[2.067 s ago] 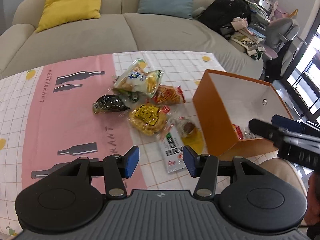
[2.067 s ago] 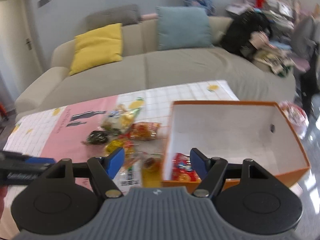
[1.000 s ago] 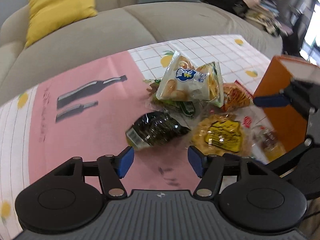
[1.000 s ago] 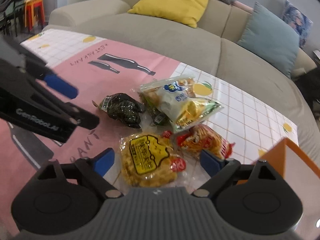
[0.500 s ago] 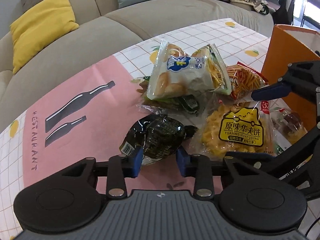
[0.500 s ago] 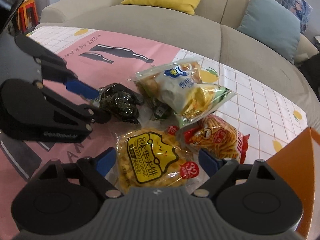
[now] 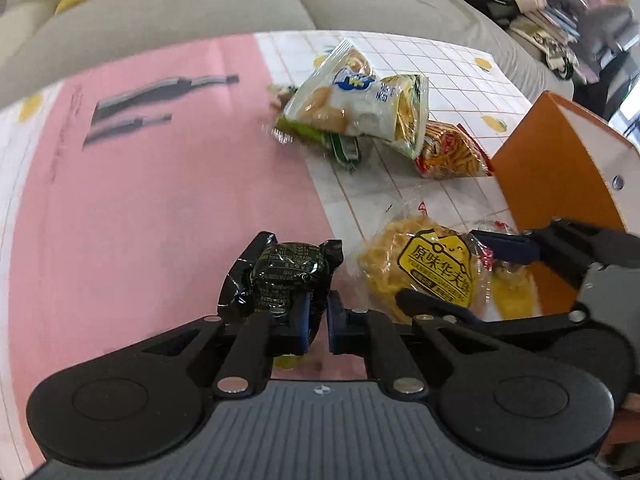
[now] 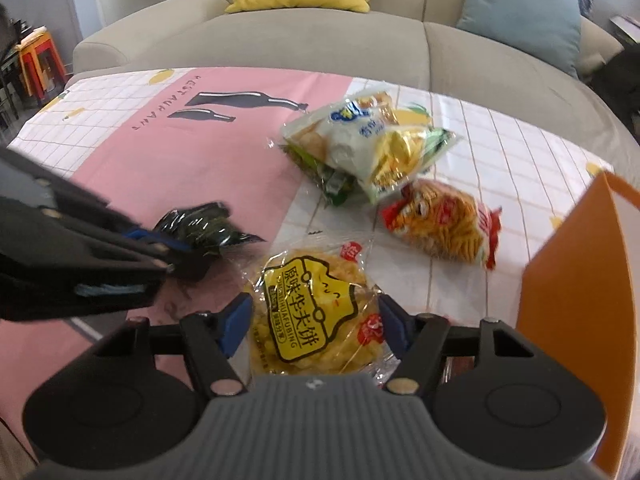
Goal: Organize snacks
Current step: 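Close the left tool on the seaweed packet while the right tool grasps the yellow biscuit bag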
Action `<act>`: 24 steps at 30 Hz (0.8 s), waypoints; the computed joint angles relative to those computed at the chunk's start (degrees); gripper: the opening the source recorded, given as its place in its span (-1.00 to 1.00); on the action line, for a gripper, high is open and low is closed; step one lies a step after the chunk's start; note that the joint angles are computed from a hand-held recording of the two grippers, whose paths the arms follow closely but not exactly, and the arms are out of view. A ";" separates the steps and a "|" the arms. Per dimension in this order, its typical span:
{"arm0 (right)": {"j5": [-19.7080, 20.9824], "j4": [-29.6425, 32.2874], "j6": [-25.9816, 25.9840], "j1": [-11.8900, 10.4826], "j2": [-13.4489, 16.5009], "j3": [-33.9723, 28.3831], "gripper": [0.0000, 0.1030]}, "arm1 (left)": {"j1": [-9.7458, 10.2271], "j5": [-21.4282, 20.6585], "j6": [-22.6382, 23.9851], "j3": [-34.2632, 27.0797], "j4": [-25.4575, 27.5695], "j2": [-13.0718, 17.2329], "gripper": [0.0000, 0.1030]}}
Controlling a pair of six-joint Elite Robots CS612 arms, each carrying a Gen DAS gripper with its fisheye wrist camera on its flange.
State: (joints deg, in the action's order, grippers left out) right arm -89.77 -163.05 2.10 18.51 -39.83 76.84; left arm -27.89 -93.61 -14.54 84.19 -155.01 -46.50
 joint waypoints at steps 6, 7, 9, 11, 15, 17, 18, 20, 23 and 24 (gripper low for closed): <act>-0.82 -1.53 -6.02 0.40 -0.39 1.25 0.39 | -0.43 1.90 3.29 1.71 -1.54 -1.01 -0.03; -0.61 -1.77 -7.01 0.36 -0.42 1.30 0.43 | -0.54 2.87 4.77 2.15 -2.64 -1.22 0.20; -0.50 -2.61 -8.56 0.26 -0.28 1.24 0.60 | -0.50 4.26 6.85 2.68 -4.77 -1.38 0.40; -1.14 -3.18 -10.12 0.29 -0.11 1.13 0.63 | -0.35 5.41 7.70 2.38 -4.72 -1.15 0.41; -0.75 -2.50 -10.67 0.08 0.39 0.42 0.70 | 0.47 4.75 4.50 0.73 -3.03 0.17 0.41; -0.10 -1.85 -10.13 -0.08 0.67 0.07 0.70 | 1.05 1.95 1.94 0.27 -3.01 0.82 0.41; 0.39 -1.73 -9.82 -0.17 0.74 0.03 0.70 | 1.32 0.75 0.89 0.15 -3.09 1.08 0.41; 1.33 -1.23 -9.20 -0.34 0.91 -0.10 0.70 | 1.42 -0.29 -1.08 0.10 -3.65 1.55 0.39; 2.53 -0.97 -8.02 -0.54 1.15 -0.13 0.69 | 1.40 -0.76 -3.90 0.01 -4.35 2.20 0.32; 2.50 -1.06 -7.77 -0.52 1.23 -0.13 0.69 | 1.33 -0.62 -4.56 0.27 -5.21 2.26 0.32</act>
State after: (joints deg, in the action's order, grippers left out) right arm -87.27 -164.11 -5.67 17.99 -38.60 76.70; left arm -26.56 -94.22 -19.10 84.46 -160.22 -44.25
